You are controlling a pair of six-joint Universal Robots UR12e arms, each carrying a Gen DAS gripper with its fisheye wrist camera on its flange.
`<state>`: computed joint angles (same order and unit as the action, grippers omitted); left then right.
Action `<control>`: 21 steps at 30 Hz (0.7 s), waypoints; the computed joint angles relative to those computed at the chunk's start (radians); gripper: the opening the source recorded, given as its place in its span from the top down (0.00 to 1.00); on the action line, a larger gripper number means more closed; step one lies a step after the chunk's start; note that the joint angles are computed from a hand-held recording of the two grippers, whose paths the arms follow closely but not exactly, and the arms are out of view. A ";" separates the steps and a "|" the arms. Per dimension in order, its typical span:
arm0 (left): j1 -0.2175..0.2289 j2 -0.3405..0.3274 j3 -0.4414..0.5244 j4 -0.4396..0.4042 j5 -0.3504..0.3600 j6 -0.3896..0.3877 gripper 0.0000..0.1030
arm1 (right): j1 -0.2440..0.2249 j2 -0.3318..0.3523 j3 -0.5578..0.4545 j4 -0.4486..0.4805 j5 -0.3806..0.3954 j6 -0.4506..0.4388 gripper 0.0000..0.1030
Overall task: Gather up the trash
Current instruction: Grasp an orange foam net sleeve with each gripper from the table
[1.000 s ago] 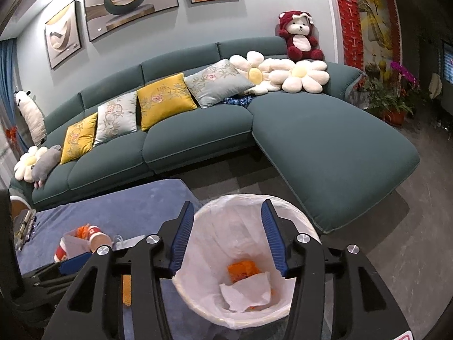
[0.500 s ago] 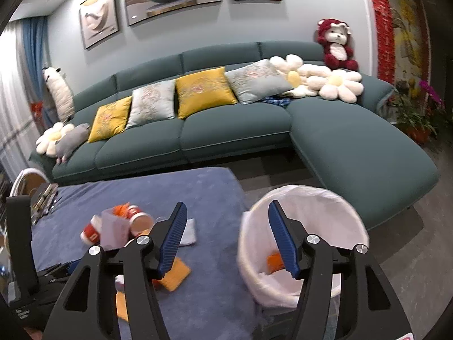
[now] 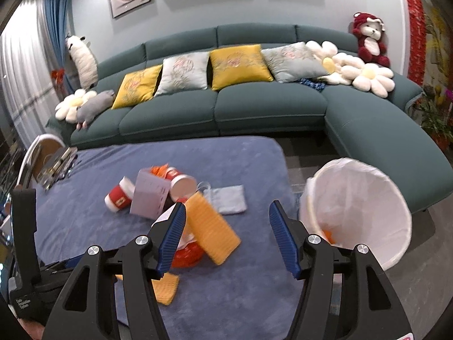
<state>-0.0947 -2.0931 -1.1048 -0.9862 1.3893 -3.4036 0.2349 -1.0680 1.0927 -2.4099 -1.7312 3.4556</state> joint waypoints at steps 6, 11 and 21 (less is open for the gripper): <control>0.021 0.002 -0.023 -0.048 0.002 -0.047 0.19 | 0.018 0.030 -0.034 0.043 0.015 -0.012 0.42; 0.031 -0.008 -0.021 -0.104 -0.001 -0.081 0.19 | 0.028 0.059 -0.066 0.082 0.022 -0.010 0.42; 0.039 -0.051 0.017 -0.210 -0.012 -0.145 0.19 | 0.032 0.128 -0.151 0.165 0.042 -0.009 0.42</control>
<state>-0.0558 -2.1443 -1.0879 -1.1962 1.3774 -3.5484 0.2664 -0.9401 0.9422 -2.2447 -1.6896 3.4463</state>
